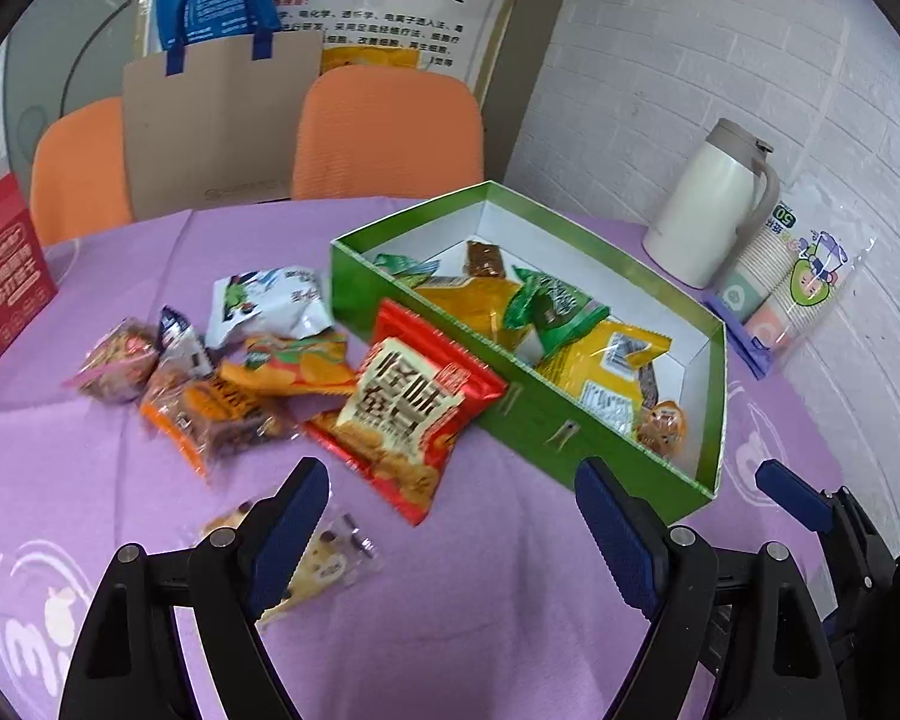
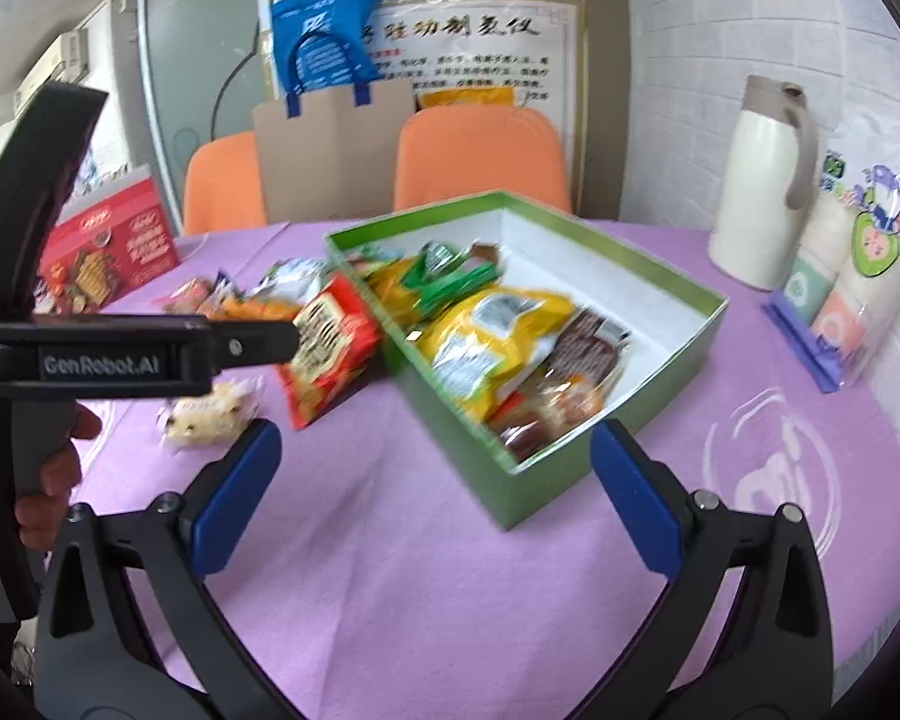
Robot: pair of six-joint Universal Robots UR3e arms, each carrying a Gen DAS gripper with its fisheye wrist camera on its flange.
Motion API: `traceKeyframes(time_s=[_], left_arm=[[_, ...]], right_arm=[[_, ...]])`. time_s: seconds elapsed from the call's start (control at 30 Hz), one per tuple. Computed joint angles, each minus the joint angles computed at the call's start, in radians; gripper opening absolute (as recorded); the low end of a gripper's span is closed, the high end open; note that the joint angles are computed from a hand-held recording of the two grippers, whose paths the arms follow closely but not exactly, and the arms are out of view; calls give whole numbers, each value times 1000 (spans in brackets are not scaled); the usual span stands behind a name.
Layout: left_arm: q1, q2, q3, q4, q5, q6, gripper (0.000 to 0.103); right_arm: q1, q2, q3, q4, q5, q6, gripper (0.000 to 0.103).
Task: Organize snacks
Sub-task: 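Move both tools back to the pile toward the clear cookie bag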
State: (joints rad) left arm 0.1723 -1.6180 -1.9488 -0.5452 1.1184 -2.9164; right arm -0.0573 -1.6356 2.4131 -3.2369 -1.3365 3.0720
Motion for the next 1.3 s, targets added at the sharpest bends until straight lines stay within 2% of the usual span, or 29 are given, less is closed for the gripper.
traceKeyframes(time_s=[0.37,0.63,0.9,1.13,1.3], left_arm=[[266,253,-316,-47,-92,150,86],[405,309,-396,-100,-127,219,86],[447,218,-367,-84,-156,227,86],[460,156,-329,-92,-198,242,86],[454,94,-272,-119,-231,237,86]], right_arm=[[223,162,-68,-68,-166,30,102],[335,278,-178,-58,-232,45,102],[364,361,-303,11,-220,48,102],[318,399,-370,93,-82,44,102],[320,437,-448,174,-65,23,102]])
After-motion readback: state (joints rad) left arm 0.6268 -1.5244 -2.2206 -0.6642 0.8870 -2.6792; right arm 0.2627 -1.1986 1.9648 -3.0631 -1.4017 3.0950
